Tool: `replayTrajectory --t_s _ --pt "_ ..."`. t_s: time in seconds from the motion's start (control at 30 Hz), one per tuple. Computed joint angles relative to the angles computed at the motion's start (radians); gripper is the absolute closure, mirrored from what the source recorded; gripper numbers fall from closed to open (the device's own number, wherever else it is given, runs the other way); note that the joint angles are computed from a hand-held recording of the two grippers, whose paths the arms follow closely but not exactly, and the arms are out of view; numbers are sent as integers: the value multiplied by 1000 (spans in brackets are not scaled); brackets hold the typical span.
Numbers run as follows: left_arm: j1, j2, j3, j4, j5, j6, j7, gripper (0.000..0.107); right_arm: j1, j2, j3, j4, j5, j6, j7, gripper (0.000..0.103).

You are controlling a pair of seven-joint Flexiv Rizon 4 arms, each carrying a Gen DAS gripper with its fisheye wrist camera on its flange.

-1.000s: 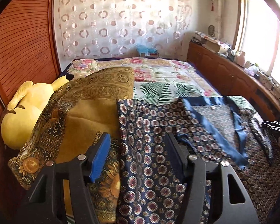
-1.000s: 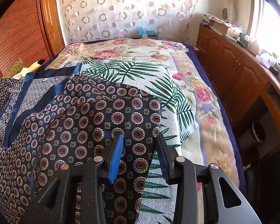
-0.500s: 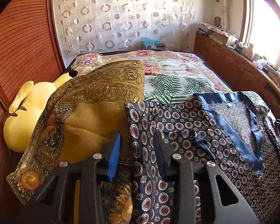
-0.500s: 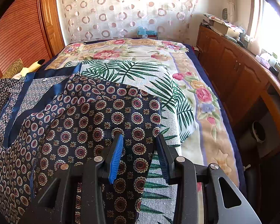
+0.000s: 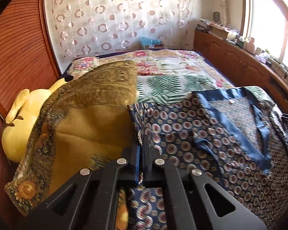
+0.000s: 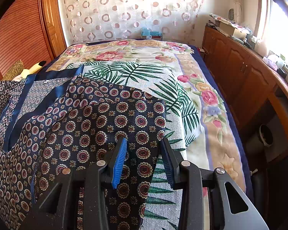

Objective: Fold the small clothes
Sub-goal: 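Hold the shirt edge with the right gripper while the left gripper grasps the other side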

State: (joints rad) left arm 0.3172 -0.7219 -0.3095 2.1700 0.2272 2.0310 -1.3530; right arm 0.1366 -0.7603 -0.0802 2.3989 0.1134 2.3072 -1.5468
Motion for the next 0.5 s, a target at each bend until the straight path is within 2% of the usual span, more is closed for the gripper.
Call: replayTrajectory --t_s 0.07,0.1,0.13,0.17,0.33,0.4,0.47,0.5 --pt "32 1 -32 25 33 23 -9 105 4 1 -8 -4 -5 -10 -10 64" --pt "47 3 -47 38 54 33 -12 105 37 -2 -42 -2 -2 -10 -9 59" --pt "56 6 -55 50 70 44 -14 105 65 -5 -53 -18 54 -26 -51 57" --pt "61 12 -59 63 86 58 -18 105 65 -1 -56 -22 51 -40 -49 57" --pt "103 33 -92 112 169 106 -48 105 -50 36 6 -47 -63 -129 0 57" --pt "118 37 -103 127 199 118 -60 105 -59 42 8 -56 -80 -150 8 59" --pt "124 40 -102 141 222 133 -70 105 -87 46 31 -53 -119 -148 7 77" --pt "118 41 -94 149 229 144 -73 105 -114 52 53 -47 -155 -151 6 99"
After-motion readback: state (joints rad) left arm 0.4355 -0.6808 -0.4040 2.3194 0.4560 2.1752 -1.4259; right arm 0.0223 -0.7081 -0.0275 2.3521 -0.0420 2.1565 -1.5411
